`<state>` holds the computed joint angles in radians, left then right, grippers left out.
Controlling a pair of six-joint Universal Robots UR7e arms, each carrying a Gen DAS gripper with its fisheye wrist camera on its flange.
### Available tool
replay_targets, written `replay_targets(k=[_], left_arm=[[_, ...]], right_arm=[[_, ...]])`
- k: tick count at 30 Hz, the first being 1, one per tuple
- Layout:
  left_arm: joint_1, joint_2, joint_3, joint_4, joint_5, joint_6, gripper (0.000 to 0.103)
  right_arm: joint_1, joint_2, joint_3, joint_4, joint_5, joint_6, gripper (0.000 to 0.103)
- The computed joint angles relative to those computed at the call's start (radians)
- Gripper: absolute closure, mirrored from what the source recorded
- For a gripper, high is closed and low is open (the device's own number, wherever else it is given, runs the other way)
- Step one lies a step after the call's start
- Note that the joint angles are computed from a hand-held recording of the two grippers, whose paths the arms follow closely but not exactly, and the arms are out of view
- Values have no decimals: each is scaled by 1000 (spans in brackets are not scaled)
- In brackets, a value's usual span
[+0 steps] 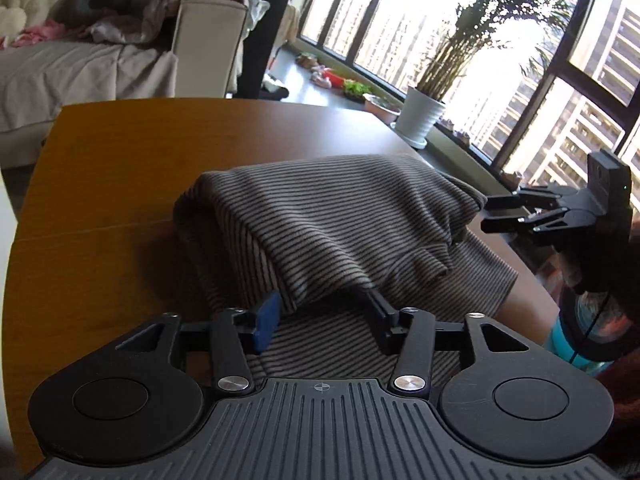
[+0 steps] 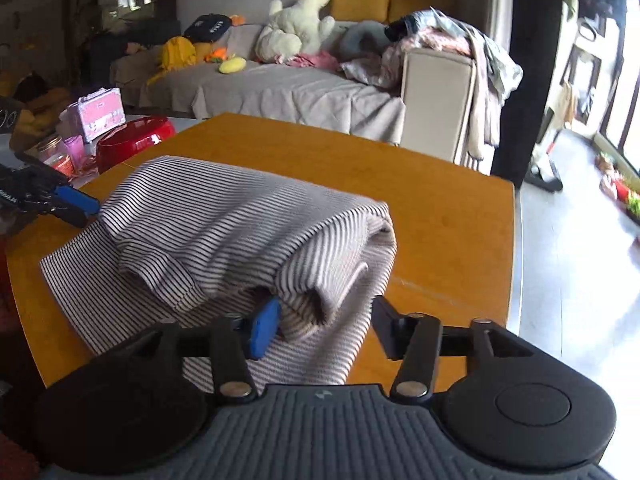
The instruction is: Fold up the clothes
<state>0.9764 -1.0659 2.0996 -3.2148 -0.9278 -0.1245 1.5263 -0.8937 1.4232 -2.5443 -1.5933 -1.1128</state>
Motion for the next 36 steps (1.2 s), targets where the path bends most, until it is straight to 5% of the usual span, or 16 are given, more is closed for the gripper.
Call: replay_targets(k=[3,6,9,14,16,18,23,27,30,32,33,36], left_arm=[[11,-16,15,-73,-12,-61,17],[21,7,-4,-139,-10,-108,8],[49,58,-67,-128,-39,-175,7],[84,117,-148,-23,-17,-274,5],[89,118,-147,-41,-38,-254,5],[99,114,-143,-54,-67,-246,5],[118,125,-133,-125,-110,-202,4],[122,131,-123,-161,-121,-192,3],[121,132,-110,-184,-123,-191,3],[118,134,-105,-192,-118,-182,3],[116,135,-103,-195,-114,-176,3],[110,143,-103,-201,-101,-162,3]], right_arm=[[-19,4,-41,13,44,182,34],[-42,28,-95,43,151,390,30],[-55,72,-148,113,227,532,28],[-16,116,-141,126,112,520,28],[-17,88,-110,100,125,538,28],[-27,55,-91,86,171,610,28],[-79,57,-139,281,328,950,15],[-87,114,-153,274,329,1080,15],[-46,152,-148,126,259,988,15],[-19,182,-152,25,214,912,33],[-7,199,-156,-24,193,869,63],[30,180,-91,-226,192,596,78]])
